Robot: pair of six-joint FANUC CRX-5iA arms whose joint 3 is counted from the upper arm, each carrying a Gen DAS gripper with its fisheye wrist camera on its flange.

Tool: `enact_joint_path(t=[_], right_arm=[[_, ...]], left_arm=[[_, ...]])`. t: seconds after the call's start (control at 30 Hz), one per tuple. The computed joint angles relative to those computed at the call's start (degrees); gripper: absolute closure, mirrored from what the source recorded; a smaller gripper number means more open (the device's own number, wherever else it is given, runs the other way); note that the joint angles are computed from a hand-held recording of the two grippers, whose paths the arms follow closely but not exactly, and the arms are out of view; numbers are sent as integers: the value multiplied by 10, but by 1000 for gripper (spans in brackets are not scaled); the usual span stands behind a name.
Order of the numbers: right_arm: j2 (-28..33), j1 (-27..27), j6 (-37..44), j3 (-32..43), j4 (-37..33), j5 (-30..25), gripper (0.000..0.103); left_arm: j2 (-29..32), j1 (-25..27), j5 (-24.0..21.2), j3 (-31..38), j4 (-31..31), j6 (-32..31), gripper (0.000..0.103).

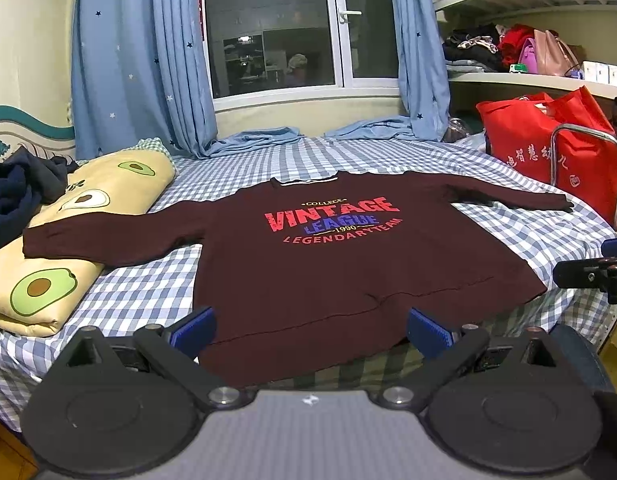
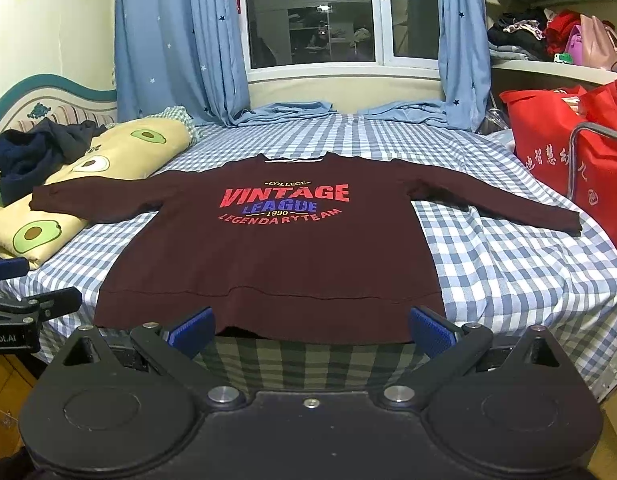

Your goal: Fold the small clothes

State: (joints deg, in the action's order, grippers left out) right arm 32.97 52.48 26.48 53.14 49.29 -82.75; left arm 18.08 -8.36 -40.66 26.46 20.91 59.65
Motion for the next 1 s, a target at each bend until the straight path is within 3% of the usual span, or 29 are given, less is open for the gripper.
enact_joint_path(t=[1.0], right_arm=[[-8, 3, 5, -21, 24, 11, 1]], left_arm=[[-5, 3, 4, -8, 11, -10, 1]])
